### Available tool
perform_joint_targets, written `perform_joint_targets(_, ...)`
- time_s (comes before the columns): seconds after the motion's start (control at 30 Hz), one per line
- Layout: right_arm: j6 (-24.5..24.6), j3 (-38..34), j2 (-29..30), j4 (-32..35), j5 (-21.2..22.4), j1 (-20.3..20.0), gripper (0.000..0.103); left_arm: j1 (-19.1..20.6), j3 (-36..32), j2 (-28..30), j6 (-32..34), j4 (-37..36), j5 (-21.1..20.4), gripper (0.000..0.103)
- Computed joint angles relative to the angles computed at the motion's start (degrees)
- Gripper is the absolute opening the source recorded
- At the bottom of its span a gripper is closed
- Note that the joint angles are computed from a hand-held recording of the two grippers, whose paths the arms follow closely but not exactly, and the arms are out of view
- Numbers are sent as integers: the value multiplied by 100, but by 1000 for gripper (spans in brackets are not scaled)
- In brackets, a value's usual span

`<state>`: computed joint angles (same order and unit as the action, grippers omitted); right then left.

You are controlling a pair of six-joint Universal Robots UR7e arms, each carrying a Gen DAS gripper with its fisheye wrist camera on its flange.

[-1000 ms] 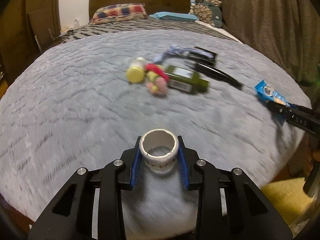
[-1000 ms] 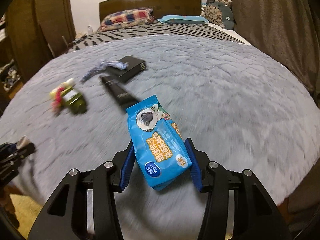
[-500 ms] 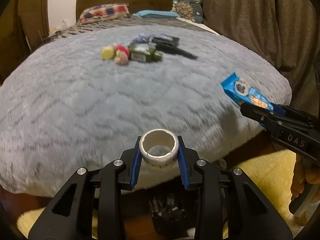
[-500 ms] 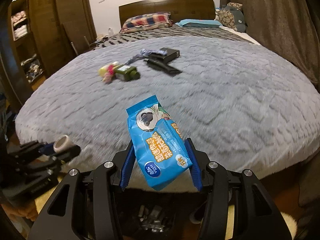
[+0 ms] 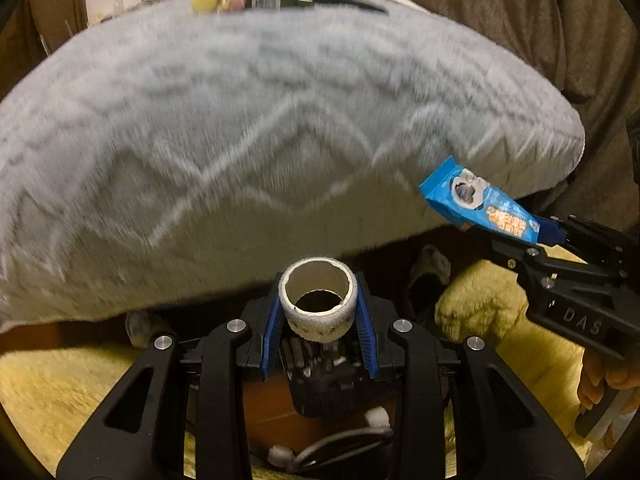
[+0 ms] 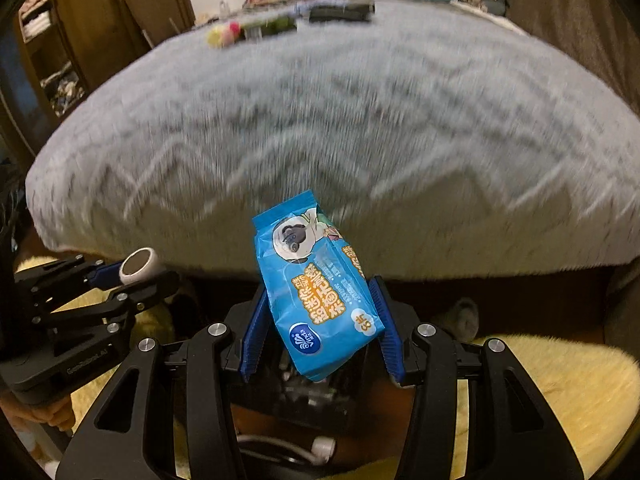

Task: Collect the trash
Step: 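Lower the tape roll and blue packet into the bin and open both tools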

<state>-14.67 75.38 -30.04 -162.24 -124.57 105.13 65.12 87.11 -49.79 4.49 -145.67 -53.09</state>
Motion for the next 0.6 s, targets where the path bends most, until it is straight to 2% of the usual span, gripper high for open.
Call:
perform_joint_targets(0.4,811,-206,221,1148,77,-267,50,274,-200,322,-277,950,-86,32)
perform_joint_targets(0.6,995,-358,302,1471,215,-346,55,340,-342,442,-277,1204,-148,33)
